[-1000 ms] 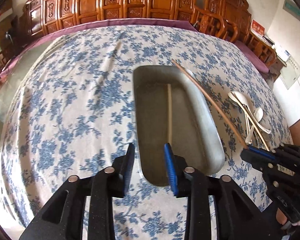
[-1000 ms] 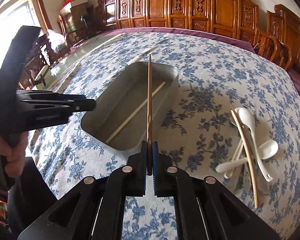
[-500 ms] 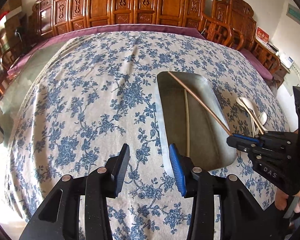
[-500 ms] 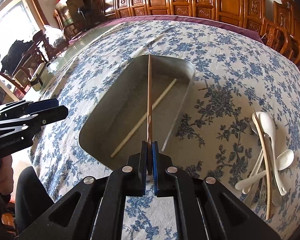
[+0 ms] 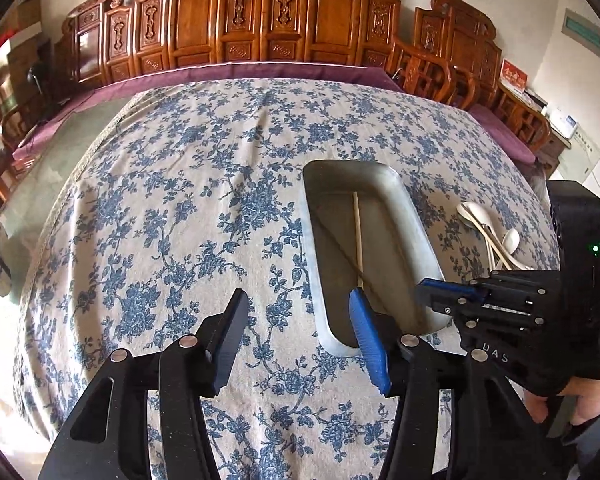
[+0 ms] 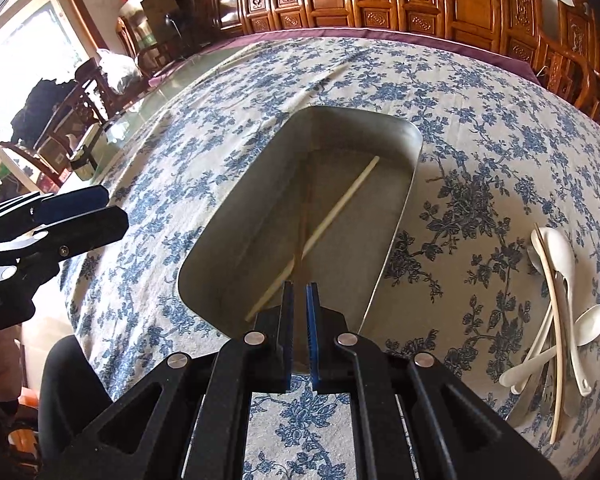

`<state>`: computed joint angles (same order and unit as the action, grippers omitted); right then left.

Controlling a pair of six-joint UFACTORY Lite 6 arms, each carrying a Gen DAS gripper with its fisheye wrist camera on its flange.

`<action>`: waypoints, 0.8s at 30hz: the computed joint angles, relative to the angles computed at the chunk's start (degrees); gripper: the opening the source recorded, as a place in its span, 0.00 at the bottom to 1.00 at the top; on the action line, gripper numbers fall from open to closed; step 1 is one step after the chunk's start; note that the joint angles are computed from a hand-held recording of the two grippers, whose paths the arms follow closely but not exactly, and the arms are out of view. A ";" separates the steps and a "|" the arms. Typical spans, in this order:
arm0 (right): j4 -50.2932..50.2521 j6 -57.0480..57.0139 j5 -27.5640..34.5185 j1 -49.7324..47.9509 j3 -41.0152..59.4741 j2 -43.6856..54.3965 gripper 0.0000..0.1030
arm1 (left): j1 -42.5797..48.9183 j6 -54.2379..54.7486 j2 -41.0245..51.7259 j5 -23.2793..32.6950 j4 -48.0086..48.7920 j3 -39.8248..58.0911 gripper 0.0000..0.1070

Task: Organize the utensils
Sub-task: 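Carry the chopsticks over the grey tray and open both grippers to drop them in, then move the right gripper to the pile and grasp the white ladle handle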

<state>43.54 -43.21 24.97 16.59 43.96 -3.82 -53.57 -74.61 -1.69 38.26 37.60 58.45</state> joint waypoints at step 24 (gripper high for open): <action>4.54 -44.87 27.03 -60.75 -9.36 -17.42 0.25 | -9.40 -2.27 17.76 2.72 1.36 20.08 0.51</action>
<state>48.07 -88.09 52.01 -44.16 34.60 -21.24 -62.97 -76.88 16.07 40.98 38.96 78.52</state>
